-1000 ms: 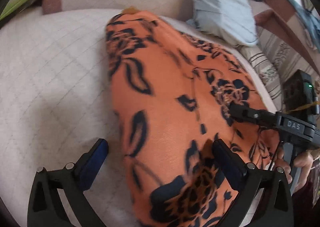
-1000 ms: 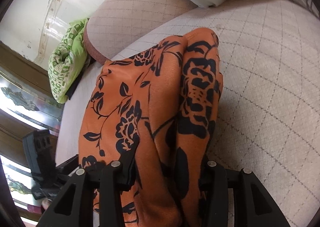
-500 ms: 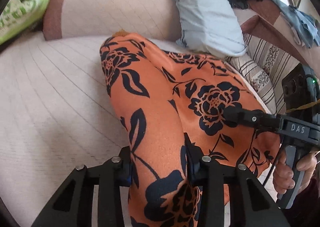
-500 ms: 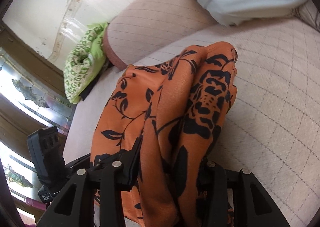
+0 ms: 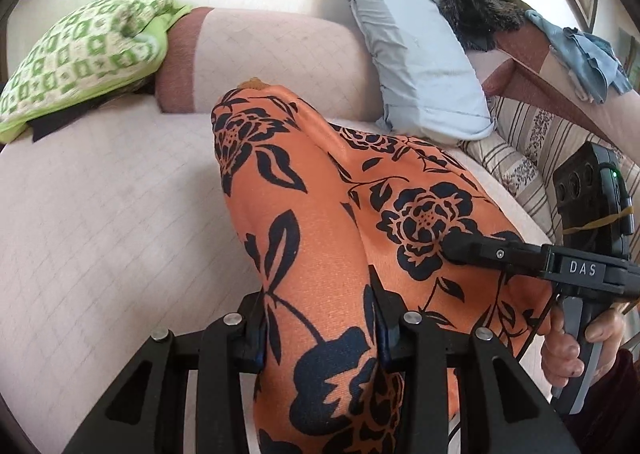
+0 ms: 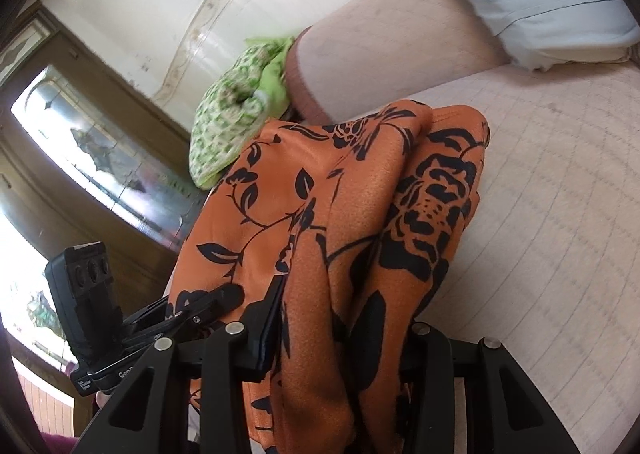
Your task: Fold small clothes
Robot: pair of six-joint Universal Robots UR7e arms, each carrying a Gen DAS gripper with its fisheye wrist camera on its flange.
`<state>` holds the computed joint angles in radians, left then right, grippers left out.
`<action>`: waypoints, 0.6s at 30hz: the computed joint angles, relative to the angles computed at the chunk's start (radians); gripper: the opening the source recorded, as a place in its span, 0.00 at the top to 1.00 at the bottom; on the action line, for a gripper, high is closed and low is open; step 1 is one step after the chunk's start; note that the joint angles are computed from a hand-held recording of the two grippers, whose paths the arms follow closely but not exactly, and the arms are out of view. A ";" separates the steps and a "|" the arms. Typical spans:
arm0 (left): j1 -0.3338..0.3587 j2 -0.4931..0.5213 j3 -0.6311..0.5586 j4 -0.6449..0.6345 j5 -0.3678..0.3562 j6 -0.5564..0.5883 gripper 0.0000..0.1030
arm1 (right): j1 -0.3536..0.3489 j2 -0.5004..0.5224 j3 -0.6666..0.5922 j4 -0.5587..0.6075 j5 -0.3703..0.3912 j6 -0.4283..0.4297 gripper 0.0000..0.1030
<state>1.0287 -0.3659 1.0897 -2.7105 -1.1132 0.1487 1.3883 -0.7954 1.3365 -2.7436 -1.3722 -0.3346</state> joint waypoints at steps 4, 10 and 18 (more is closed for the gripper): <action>-0.007 -0.050 0.111 -0.042 0.040 -0.010 0.61 | 0.012 -0.022 0.076 -0.023 -0.009 -0.012 0.58; -0.014 -0.081 0.176 -0.035 0.087 -0.034 0.61 | 0.020 -0.029 0.139 -0.045 -0.039 -0.008 0.58; -0.027 -0.132 0.274 -0.071 0.124 -0.056 0.61 | 0.028 -0.038 0.191 -0.065 -0.048 0.037 0.58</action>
